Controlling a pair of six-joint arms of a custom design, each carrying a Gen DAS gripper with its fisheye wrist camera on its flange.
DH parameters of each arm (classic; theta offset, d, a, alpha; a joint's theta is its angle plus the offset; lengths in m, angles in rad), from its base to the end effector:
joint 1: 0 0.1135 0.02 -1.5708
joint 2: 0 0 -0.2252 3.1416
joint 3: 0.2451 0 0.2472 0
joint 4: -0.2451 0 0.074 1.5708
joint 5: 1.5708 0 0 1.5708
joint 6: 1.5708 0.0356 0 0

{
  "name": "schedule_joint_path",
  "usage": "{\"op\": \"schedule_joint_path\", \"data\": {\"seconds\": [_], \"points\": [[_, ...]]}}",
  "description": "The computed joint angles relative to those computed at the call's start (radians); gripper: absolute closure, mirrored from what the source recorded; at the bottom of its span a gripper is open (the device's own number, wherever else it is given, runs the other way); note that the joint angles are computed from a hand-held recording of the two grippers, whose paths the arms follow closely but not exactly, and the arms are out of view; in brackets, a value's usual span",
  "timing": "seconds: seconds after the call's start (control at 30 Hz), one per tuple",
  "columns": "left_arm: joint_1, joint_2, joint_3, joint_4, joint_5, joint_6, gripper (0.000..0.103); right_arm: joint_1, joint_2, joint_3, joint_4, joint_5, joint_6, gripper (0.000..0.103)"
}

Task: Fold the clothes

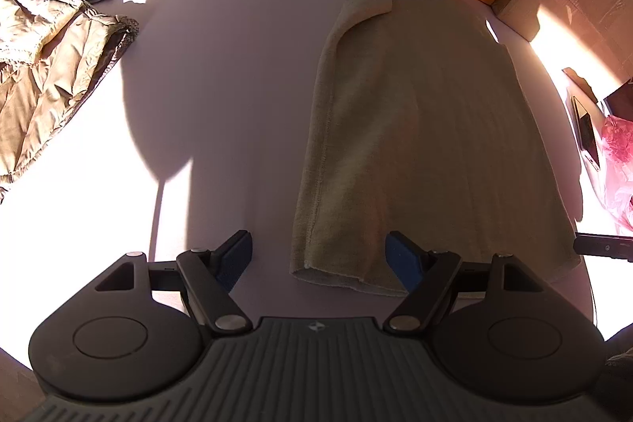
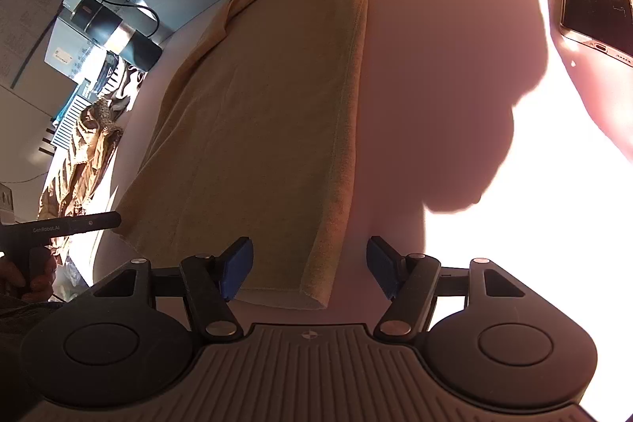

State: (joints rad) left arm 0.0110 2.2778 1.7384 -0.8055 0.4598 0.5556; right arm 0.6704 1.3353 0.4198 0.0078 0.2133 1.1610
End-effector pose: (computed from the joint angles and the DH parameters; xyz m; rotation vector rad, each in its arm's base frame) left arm 0.4267 -0.0111 0.1098 0.8102 2.6299 -0.5309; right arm 0.1834 0.1358 0.0932 0.7034 2.4265 0.5245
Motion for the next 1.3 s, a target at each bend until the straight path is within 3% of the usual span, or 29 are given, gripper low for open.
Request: {"op": "schedule_joint_path", "data": {"seconds": [0.03, 0.07, 0.1, 0.13, 0.37, 0.63, 0.83, 0.9, 0.93, 1.03, 1.07, 1.13, 1.17, 1.2, 1.3], "points": [[-0.002, -0.005, -0.01, 0.011, -0.001, 0.007, 0.054, 0.0, 0.004, 0.006, -0.007, -0.003, -0.005, 0.043], [-0.003, -0.004, -0.007, 0.006, 0.0, 0.02, 0.065, -0.004, 0.006, 0.01, -0.014, -0.014, -0.012, 0.056], [-0.002, 0.002, 0.003, -0.006, 0.003, 0.028, 0.09, -0.012, 0.01, 0.014, -0.016, -0.037, -0.017, 0.096], [-0.001, 0.008, 0.015, -0.02, 0.005, 0.034, 0.1, -0.014, 0.021, 0.023, -0.022, -0.051, -0.022, 0.097], [0.039, -0.045, -0.009, -0.045, 0.063, 0.083, 0.1, 0.009, -0.05, -0.001, -0.015, -0.035, -0.041, 0.098], [0.089, -0.089, 0.019, -0.123, 0.103, 0.131, 0.101, 0.013, -0.317, -0.043, -0.182, -0.014, -0.058, 0.098], [0.126, -0.083, 0.096, -0.264, 0.076, 0.219, 0.1, 0.037, -0.474, -0.008, -0.346, -0.038, -0.076, 0.101], [0.119, -0.039, 0.132, -0.311, -0.009, 0.252, 0.098, 0.029, -0.467, -0.003, -0.386, -0.082, -0.091, 0.101], [0.115, -0.018, 0.148, -0.33, -0.053, 0.265, 0.09, 0.018, -0.442, 0.001, -0.397, -0.112, -0.1, 0.101], [0.086, -0.056, 0.034, -0.206, -0.255, 0.269, 0.083, 0.001, -0.257, 0.084, -0.478, -0.152, -0.163, 0.099], [0.088, -0.061, 0.025, -0.188, -0.278, 0.274, 0.083, 0.006, -0.187, 0.131, -0.523, -0.142, -0.202, 0.095], [0.099, -0.051, 0.057, -0.192, -0.268, 0.257, 0.078, 0.027, -0.096, 0.208, -0.601, -0.095, -0.269, 0.093], [0.103, -0.035, 0.098, -0.2, -0.247, 0.238, 0.075, 0.025, -0.09, 0.219, -0.609, -0.082, -0.282, 0.086], [0.104, -0.017, 0.139, -0.206, -0.218, 0.225, 0.069, 0.012, -0.103, 0.217, -0.6, -0.072, -0.29, 0.078], [0.071, 0.056, 0.29, -0.226, -0.12, 0.195, 0.059, -0.055, -0.103, 0.24, -0.56, -0.044, -0.377, 0.07]]}}
